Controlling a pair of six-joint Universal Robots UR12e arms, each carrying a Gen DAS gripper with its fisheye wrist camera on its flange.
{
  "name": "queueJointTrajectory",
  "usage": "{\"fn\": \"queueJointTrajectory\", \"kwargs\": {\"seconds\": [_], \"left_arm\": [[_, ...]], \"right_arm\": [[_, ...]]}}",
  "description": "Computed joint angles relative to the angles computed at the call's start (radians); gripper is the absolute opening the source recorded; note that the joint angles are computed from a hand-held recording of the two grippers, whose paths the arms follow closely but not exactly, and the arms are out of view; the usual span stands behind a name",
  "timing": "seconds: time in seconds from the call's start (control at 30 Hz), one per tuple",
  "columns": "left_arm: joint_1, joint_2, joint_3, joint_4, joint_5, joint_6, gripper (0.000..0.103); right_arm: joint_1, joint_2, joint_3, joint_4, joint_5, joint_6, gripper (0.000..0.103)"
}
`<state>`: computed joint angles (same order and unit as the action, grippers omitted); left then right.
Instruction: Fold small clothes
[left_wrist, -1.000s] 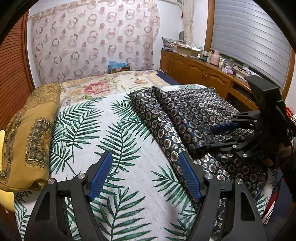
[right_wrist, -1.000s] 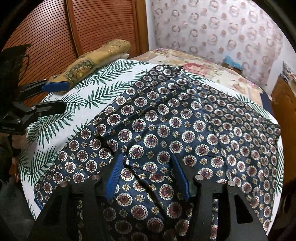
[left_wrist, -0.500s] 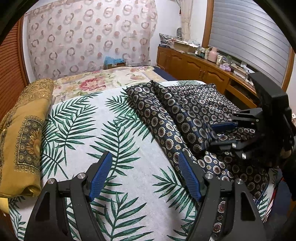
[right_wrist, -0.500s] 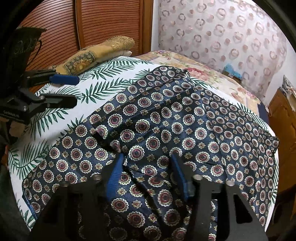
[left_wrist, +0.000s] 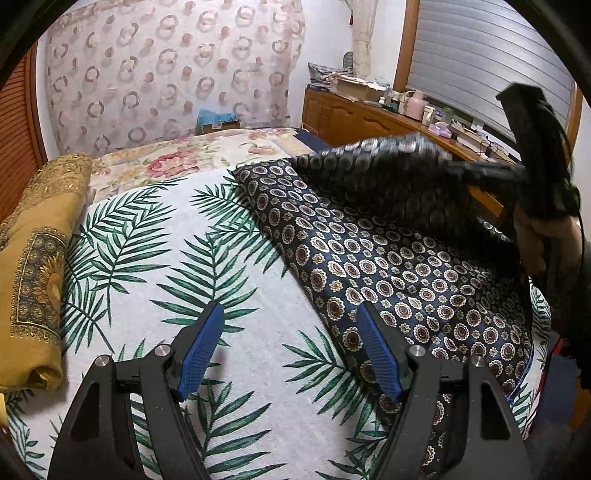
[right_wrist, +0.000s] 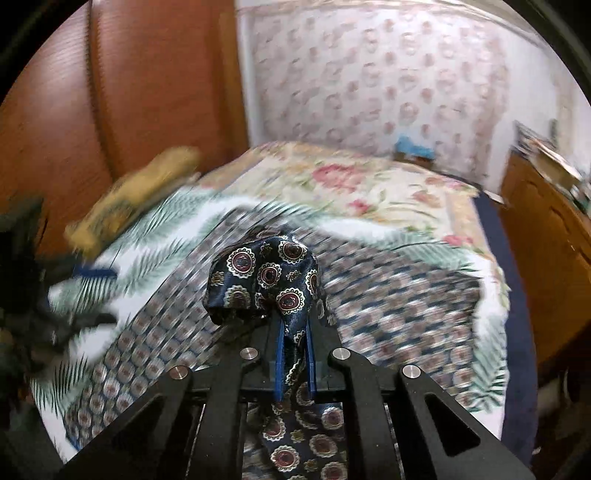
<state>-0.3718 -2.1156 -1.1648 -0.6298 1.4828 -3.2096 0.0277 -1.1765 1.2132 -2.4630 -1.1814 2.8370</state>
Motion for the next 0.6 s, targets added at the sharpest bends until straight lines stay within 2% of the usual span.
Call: {"fn": "queueJointTrajectory", "kwargs": {"seconds": [0.07, 0.2, 0.37, 0.53, 0.6], "left_arm": [[-0.001, 0.0, -0.002, -0.001, -0.001, 0.001, 0.075], [-0.004, 0.001, -0.002, -0.005, -0.001, 0.006, 0.075], [-0.003, 0.005, -0.011, -0.003, -0.005, 0.008, 0.075], [-0.004, 0.004, -0.01, -0.01, -0.005, 0.009, 0.075], [-0.004, 0.004, -0.009, -0.012, -0.005, 0.01, 0.075]], "right_arm": [[-0.009, 0.01, -0.011, -0.022, -0.015, 0.042, 0.009], [-0.012, 0.043, -0.057, -0.012, -0.074, 0.064, 0.009], [-0.004, 0.091, -0.141, 0.076, -0.128, 0.096, 0.009], [0.001, 0.12, -0.183, 0.099, -0.137, 0.107, 0.031], [0.001, 0.126, -0.191, 0.108, -0.126, 0.11, 0.044]]}}
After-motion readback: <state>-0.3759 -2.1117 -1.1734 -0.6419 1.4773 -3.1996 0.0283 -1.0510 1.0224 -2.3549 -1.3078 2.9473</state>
